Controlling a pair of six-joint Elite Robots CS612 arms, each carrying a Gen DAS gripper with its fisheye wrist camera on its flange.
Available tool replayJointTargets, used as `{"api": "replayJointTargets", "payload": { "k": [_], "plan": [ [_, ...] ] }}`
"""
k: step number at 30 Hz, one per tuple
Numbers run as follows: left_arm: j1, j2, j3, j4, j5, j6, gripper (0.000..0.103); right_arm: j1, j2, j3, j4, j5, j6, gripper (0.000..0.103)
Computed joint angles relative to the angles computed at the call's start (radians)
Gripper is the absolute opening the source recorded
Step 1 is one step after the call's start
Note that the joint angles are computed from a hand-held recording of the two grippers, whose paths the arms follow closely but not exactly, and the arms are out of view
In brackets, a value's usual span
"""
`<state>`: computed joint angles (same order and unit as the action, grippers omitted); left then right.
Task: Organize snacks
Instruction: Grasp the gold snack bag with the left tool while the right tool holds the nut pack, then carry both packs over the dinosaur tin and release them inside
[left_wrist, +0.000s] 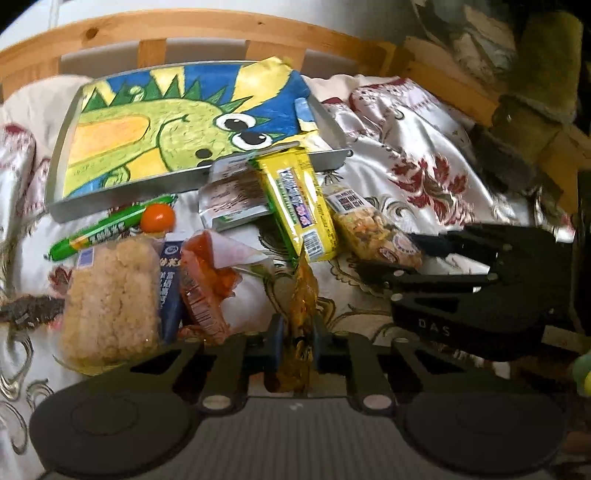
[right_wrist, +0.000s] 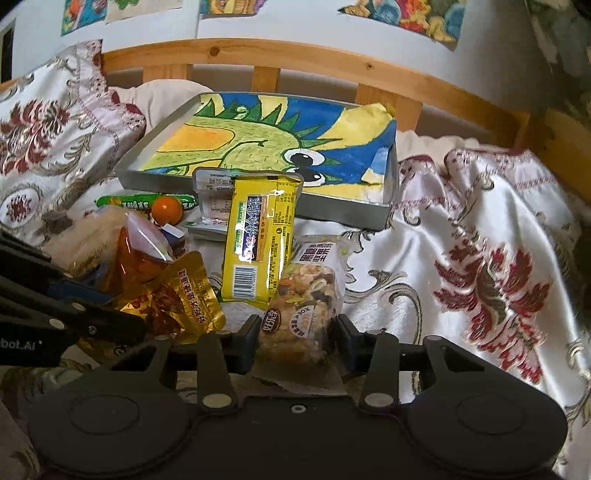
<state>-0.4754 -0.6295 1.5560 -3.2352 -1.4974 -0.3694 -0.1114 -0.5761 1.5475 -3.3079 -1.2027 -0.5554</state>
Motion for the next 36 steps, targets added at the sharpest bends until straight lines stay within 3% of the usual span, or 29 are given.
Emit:
{"api": "replayJointTargets", "payload": {
  "k": [3, 6, 11, 13, 15, 18, 27, 36],
  "plan": [
    [-0.004, 0.0, -0.001, 0.009, 0.012, 0.011, 0.018, 0.003, 0.0, 0.007, -0.03, -0.013, -0.021, 0.044],
    [0.004, 0.003, -0.007, 0.012, -0.022, -0.008, 0.031, 0.004, 0.001, 0.013, -0.058, -0.021, -0.033, 0.044],
    [0.012, 0.006, -0.023, 0.076, -0.056, -0.022, 0.031, 0.004, 0.002, 0.017, -0.087, -0.021, -0.036, 0.043],
    [0.003, 0.005, -0.021, 0.102, -0.007, -0.01, 0.028, 0.005, 0.002, 0.019, -0.093, -0.023, -0.041, 0.043],
    [0.007, 0.006, -0.013, 0.075, -0.015, -0.03, 0.02, 0.006, 0.003, 0.02, -0.098, -0.028, -0.05, 0.043],
    [0.014, 0.005, -0.01, 0.061, -0.039, -0.072, 0.019, 0.007, 0.003, 0.024, -0.115, -0.033, -0.062, 0.043],
    [-0.004, -0.009, 0.015, 0.001, -0.003, -0.062, 0.018, 0.015, 0.013, 0.044, -0.242, -0.066, -0.143, 0.043],
    [-0.007, -0.012, 0.031, -0.142, 0.028, -0.108, 0.019, 0.009, 0.039, 0.031, -0.4, -0.039, -0.142, 0.043]
  ]
}}
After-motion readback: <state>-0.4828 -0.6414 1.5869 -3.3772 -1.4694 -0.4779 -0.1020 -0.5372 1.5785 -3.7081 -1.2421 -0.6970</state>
